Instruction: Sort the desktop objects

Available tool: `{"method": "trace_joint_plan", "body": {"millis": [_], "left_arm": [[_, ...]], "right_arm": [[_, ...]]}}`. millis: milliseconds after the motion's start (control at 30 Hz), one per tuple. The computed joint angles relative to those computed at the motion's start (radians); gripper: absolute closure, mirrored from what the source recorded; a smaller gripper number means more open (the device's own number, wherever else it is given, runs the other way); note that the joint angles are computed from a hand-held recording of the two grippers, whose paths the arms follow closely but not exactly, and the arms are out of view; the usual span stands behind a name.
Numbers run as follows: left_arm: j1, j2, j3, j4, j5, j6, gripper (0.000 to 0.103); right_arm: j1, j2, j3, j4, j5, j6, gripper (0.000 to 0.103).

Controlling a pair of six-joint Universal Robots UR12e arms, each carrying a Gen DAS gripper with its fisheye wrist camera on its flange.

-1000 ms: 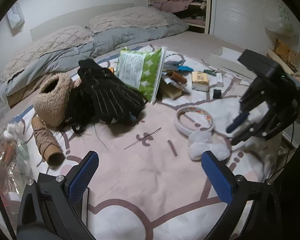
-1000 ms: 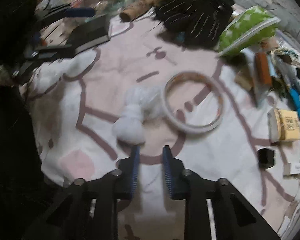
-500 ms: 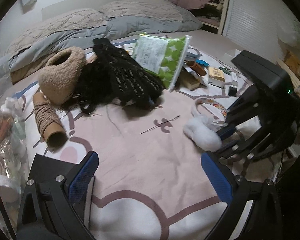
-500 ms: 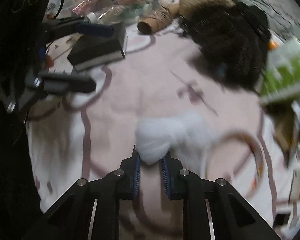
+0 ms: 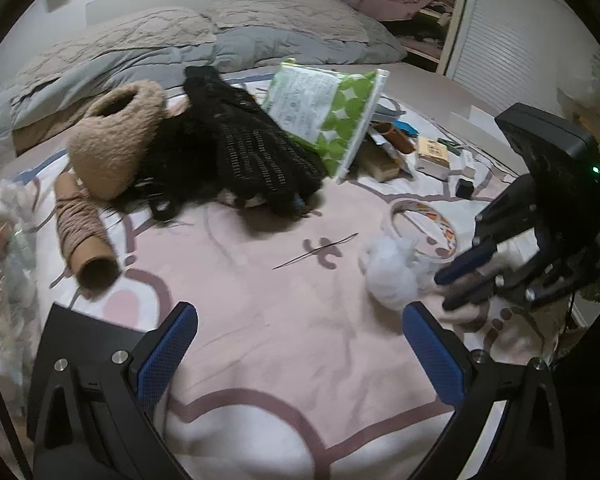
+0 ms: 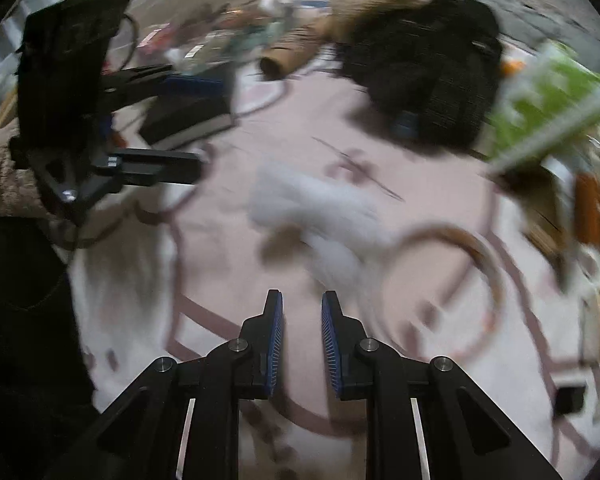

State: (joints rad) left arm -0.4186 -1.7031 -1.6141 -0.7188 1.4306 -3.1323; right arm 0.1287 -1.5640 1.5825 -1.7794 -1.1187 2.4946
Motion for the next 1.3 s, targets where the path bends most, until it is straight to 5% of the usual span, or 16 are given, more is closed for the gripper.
{"method": "trace_joint_plan", "body": {"millis": [200,333,467,600,700,767,900,1000,1300], "left_arm": [[-0.02,-0.025,0.03,-0.005,-0.039,0.032,0.003],[-0.03,-0.044,0.052,-0.02,-0.06,0.041,0.011],[-0.028,-0.063,0.078,-0.074,-0.104,0.031,0.035],[-0.023,-0.075,0.094,-0.112,-0.146,0.014,0.04],[-0.023,-0.079,0.099,-0.117,-0.168,0.017,0.053],[-0.023,-0.082,0.106,-0.129,-0.171,0.023,0.067],[-0.013,-0.08,0.101,-0.15,-0.19,0.01,0.072],[-0.006,-0.068,0.086,-0.158,-0.193,0.019,0.074],[0.018,-0.011,0.033,-0.208,-0.185,0.146,0.075]], "right_arm": [[-0.011,-0.031,0.087,-0.108,-0.039,-0.01,0.082],[-0.06,-0.054,0.155,-0.188,0.09,0.036,0.082],[-0.086,-0.074,0.203,-0.251,0.16,0.053,0.082],[-0.082,-0.076,0.205,-0.262,0.152,0.05,0.081],[-0.08,-0.075,0.204,-0.271,0.144,0.045,0.08],[-0.083,-0.078,0.205,-0.266,0.147,0.028,0.074],[-0.079,-0.073,0.182,-0.149,0.208,-0.112,0.0],[-0.04,-0.082,0.203,-0.237,0.101,-0.139,0.0],[-0.017,-0.055,0.197,-0.288,0.062,-0.116,0.0]]}}
